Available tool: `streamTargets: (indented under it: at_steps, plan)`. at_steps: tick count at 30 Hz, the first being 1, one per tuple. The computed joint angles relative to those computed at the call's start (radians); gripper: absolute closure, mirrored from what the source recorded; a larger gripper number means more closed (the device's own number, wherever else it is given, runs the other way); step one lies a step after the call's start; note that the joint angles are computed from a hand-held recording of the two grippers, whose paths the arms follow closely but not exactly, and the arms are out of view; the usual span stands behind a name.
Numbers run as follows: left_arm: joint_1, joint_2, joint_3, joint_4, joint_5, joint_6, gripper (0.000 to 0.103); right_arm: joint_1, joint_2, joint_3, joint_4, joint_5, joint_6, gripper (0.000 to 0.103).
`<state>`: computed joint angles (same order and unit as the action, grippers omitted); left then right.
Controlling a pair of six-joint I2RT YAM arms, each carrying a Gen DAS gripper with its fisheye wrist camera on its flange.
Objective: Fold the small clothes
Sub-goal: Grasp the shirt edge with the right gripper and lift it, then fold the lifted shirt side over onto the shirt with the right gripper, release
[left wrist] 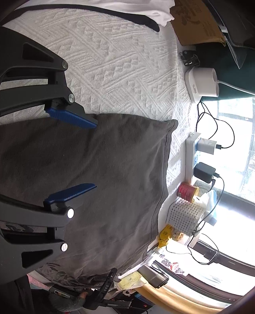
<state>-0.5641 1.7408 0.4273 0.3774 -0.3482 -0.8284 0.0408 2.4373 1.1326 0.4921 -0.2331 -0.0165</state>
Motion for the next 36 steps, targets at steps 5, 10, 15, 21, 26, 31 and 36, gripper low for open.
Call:
streamTargets:
  at_steps: [5, 10, 15, 21, 26, 31, 36]
  plan:
    - [0.016, 0.018, 0.006, 0.021, 0.014, 0.012, 0.045, 0.015, 0.015, 0.023, -0.008, -0.006, -0.044, 0.081]
    - [0.013, 0.024, 0.002, 0.046, 0.014, 0.027, 0.045, 0.015, -0.035, -0.046, 0.068, -0.063, -0.031, 0.085]
    - [0.019, 0.012, -0.025, 0.082, 0.011, 0.034, 0.045, 0.063, -0.096, -0.103, 0.109, -0.080, -0.033, 0.085]
    - [0.030, -0.024, -0.081, 0.138, 0.004, 0.048, 0.045, 0.152, -0.158, -0.141, 0.121, -0.072, -0.046, 0.085]
    - [0.043, -0.060, -0.145, 0.209, -0.002, 0.059, 0.045, 0.236, -0.184, -0.151, 0.110, -0.070, -0.036, 0.085]
    - [0.061, -0.092, -0.196, 0.276, 0.003, 0.080, 0.045, 0.327, -0.209, -0.157, 0.095, -0.076, -0.014, 0.085]
    - [0.078, -0.121, -0.255, 0.339, 0.011, 0.088, 0.045, 0.425, -0.210, -0.139, 0.067, -0.058, -0.020, 0.085]
